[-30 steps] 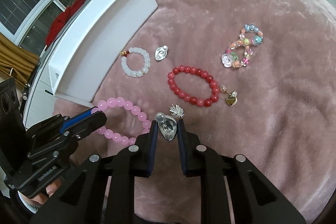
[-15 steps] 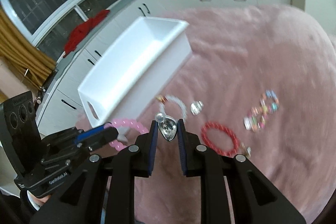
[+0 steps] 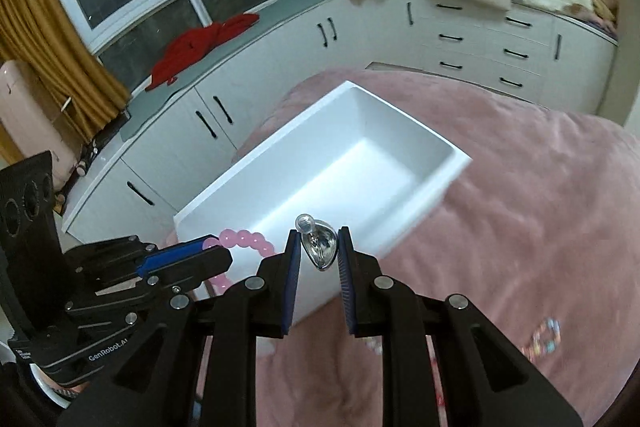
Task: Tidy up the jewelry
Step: 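Lower both held items into the white box and open both grippers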
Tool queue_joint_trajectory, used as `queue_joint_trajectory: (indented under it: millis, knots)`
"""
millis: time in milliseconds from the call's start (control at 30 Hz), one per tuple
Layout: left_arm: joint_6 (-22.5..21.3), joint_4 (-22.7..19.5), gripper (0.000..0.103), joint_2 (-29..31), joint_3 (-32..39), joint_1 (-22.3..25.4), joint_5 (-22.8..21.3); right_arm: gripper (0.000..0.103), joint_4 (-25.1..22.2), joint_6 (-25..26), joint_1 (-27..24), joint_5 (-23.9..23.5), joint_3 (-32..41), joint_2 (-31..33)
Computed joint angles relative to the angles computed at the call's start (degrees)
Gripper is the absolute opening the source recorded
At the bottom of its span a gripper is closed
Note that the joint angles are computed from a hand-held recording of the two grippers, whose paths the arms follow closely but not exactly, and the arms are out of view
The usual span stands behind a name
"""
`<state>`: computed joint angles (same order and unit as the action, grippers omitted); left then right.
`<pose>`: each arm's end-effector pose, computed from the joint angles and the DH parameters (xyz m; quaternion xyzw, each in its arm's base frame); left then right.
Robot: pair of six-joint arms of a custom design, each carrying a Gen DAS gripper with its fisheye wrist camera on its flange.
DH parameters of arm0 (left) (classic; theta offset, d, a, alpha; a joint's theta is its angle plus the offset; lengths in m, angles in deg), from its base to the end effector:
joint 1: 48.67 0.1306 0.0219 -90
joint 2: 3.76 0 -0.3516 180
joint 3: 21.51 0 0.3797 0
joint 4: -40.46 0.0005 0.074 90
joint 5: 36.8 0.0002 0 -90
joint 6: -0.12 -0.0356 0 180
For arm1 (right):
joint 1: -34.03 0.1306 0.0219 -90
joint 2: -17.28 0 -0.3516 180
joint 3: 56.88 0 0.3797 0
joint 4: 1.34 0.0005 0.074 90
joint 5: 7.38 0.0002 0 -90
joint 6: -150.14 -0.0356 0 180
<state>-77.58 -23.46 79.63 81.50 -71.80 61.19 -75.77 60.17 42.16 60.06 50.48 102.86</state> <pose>0.3815 -0.1689 0.5309 0.1137 0.9126 -0.1790 0.3495 0.4061 0.0713 0.5370 -0.1286 0.9222 0.2070 0.3001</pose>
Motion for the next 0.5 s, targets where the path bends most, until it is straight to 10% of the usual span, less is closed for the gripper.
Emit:
queue_joint_trajectory:
  millis: [500]
  knots:
    - [-4.05,-6.07,0.017,9.77,3.09,4.17,-5.12,0.019,-4.63,1.52,4.68,7.41,14.18,21.18]
